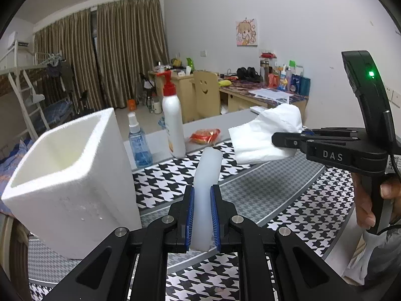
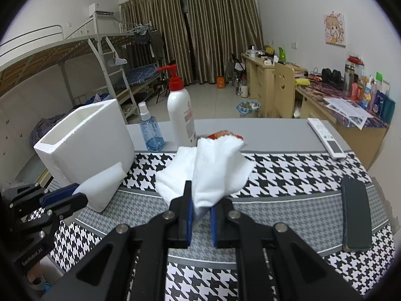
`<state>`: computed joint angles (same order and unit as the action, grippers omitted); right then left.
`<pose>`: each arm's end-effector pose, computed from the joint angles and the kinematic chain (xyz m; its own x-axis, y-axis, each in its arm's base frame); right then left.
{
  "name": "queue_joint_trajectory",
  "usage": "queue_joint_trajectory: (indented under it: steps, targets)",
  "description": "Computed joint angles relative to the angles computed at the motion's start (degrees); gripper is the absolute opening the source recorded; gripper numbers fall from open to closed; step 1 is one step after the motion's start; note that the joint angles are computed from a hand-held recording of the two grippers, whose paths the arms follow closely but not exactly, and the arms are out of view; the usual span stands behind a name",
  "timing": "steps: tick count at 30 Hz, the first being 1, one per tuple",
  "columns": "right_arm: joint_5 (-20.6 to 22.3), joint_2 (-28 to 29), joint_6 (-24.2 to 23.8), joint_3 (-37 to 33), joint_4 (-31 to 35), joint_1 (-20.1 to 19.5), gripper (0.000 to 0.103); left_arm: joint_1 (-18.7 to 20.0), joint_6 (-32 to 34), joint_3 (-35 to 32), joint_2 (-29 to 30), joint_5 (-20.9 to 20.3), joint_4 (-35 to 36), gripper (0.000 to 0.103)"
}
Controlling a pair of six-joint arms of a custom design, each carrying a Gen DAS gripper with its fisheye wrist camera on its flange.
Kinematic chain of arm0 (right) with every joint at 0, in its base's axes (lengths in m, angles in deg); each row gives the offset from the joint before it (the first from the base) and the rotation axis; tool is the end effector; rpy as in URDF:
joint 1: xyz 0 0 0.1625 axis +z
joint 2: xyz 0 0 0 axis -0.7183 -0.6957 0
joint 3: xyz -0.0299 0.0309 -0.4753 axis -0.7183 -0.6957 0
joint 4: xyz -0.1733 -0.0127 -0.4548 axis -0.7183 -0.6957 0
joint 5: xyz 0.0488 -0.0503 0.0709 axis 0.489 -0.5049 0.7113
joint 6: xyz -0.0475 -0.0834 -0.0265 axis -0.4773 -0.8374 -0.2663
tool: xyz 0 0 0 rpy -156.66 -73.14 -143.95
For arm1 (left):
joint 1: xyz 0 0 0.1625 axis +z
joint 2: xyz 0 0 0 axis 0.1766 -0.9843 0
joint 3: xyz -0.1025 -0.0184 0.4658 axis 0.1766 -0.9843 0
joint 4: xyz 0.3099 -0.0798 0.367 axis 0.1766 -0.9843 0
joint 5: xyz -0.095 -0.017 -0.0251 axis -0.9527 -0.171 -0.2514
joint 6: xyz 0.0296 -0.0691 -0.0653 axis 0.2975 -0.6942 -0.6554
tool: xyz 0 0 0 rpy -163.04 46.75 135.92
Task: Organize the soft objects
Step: 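Carry the foam tube and towel with both tools over the foam box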
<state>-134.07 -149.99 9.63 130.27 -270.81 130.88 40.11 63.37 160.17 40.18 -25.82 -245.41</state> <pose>0.0446 -0.5908 0.2568 -0.7857 0.1417 0.6021 -0.4306 0.5735 -0.6969 -0.2900 -0.6148 -0.0233 -0.4695 0.7129 -0.5209 0.8827 0.3663 -0.2942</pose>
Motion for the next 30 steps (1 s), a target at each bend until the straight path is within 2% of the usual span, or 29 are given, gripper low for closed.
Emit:
queue_joint_trajectory:
  steps: [30]
  targets:
    - [2.4, -0.8, -2.3, 1.1, -6.6, 3.1, 0.015, -1.2, 1.7, 0.6, -2.0, -0.7, -6.8, 0.014]
